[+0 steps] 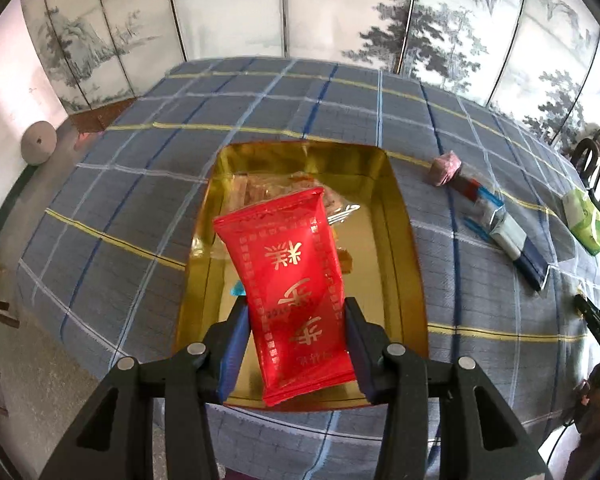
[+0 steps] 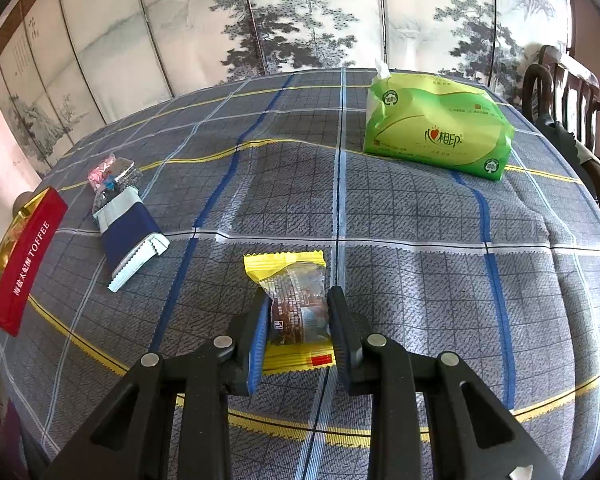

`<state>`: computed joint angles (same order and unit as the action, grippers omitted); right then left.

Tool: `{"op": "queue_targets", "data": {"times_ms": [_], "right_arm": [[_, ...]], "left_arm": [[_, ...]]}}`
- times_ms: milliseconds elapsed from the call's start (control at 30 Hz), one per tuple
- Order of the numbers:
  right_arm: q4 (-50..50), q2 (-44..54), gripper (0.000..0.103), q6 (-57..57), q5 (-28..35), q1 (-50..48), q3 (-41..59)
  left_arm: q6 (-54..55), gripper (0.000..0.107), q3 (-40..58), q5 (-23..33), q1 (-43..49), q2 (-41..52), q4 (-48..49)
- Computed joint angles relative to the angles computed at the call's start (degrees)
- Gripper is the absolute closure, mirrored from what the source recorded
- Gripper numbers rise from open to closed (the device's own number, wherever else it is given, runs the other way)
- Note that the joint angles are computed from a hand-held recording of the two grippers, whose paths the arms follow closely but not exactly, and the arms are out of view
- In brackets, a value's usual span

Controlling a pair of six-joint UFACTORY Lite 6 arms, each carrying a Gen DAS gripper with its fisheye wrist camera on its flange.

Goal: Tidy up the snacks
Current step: 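Carry the red packet over the gold tin and open the left gripper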

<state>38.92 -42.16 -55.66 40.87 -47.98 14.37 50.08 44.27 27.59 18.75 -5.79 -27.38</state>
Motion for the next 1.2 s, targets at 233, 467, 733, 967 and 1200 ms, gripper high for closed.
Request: {"op": "queue_targets", "data": {"times_ms": [233,467,733,967,1200], "right_arm": [[0.15,0.10,0.077,-0.42,0.10,-0.32,-0.01],[0.21,0.11,0.076,-0.75,0.20,-0.59,-0.04],[0.37,0.20,0.076,-0.92,0.28,-0.71,-0.01],[0.40,0.27,0.076,-1.07,0.30,-0.80,0.02],[0.41,0.30,0.076,-1.09,0.28,-0.79,0.02]], "left_arm": [[0.10,0.061,-0.35,-2.85,-3.01,3.50,0.74],[-0.67,0.061,2.17,-6.30,-8.43,8.42,2.31],[-7.24,0.061,10.54,-7.11,-13.50,16.97,7.70],[-13.84,0.061,18.24,-5.63,-15.71,24.43,11.43],[-20.11,0.061,21.50,-5.75,-18.54,27.45,15.64]]}}
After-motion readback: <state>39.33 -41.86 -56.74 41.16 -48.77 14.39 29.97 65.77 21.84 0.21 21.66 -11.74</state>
